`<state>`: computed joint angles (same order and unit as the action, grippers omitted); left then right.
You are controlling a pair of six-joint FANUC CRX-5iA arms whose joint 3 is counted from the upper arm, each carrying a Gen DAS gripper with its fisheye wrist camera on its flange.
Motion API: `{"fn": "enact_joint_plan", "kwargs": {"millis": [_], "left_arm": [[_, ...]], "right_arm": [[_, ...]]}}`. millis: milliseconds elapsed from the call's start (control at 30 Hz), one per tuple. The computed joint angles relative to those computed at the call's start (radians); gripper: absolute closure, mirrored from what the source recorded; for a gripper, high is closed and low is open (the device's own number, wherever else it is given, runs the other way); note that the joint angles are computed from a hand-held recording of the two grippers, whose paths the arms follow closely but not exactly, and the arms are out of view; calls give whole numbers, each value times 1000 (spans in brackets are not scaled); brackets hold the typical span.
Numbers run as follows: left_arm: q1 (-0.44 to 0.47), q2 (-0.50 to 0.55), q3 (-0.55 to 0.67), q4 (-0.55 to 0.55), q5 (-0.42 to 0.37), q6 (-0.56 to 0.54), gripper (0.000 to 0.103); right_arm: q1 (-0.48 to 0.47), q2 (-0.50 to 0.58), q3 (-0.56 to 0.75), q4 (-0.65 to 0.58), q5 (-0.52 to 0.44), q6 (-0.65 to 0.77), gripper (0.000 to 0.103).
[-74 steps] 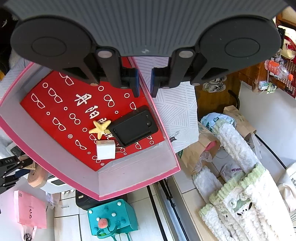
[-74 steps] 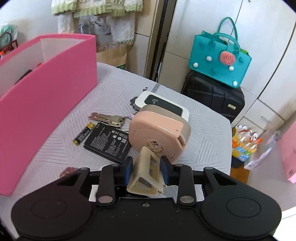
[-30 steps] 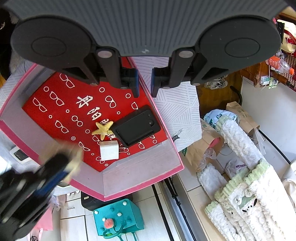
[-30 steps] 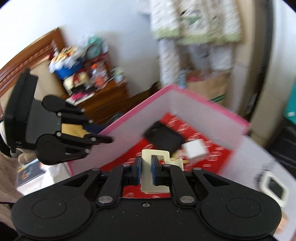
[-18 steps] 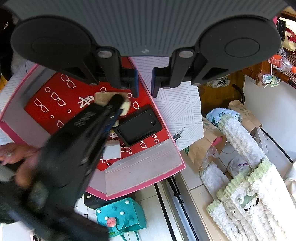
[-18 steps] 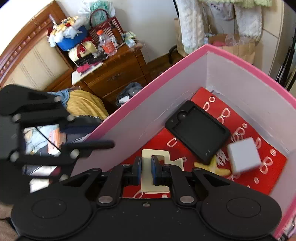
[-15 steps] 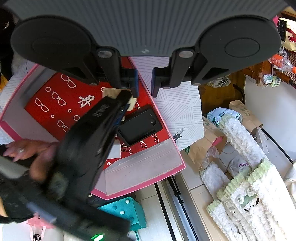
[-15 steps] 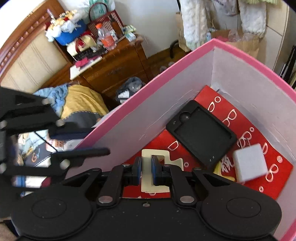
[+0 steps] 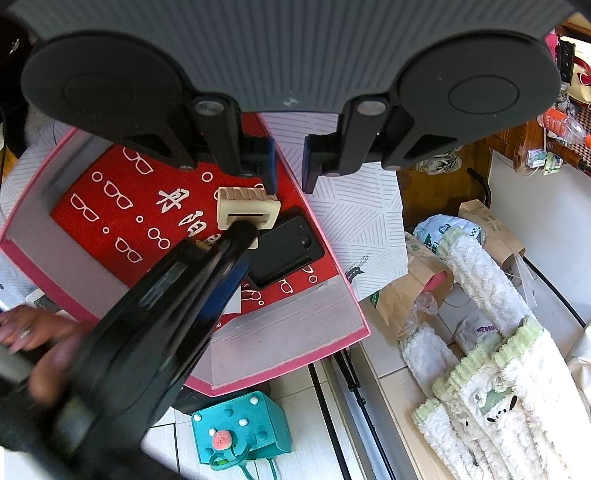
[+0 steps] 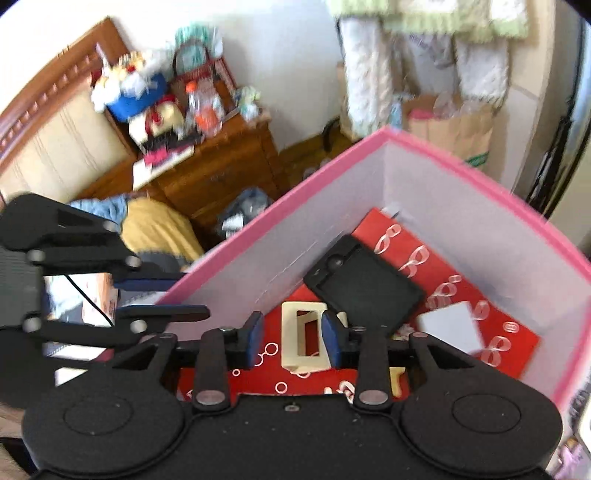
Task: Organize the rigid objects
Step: 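Carry the beige phone stand into the pink box and release it, then lower the right gripper onto the pink round tape measure and grasp it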
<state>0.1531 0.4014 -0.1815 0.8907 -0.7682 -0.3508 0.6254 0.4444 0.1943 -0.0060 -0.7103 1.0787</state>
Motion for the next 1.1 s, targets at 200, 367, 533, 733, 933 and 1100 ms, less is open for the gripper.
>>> {"fn": "enact_joint_plan", "kwargs": {"millis": [200, 367, 533, 733, 933, 1100], "left_arm": [[-3, -5, -10, 11, 13, -13, 90], [-5, -11, -16, 12, 22, -11, 90], [-1, -7, -8, 4, 9, 30, 90], [-9, -17, -18, 0, 35, 34, 91], [-14, -21, -20, -9, 47, 57, 90], [-16, -26, -27, -8, 57, 61, 90]], "right_arm": [[47, -173, -262, 275, 156, -292, 56], [80, -304, -481, 579, 217, -632, 55], [109, -431, -665, 825, 189, -927, 53], [154, -553, -829, 992, 54, -1204, 49], [181, -582, -961, 1111, -49, -1427, 38], [176, -523, -1021, 1194, -98, -1581, 38]]}}
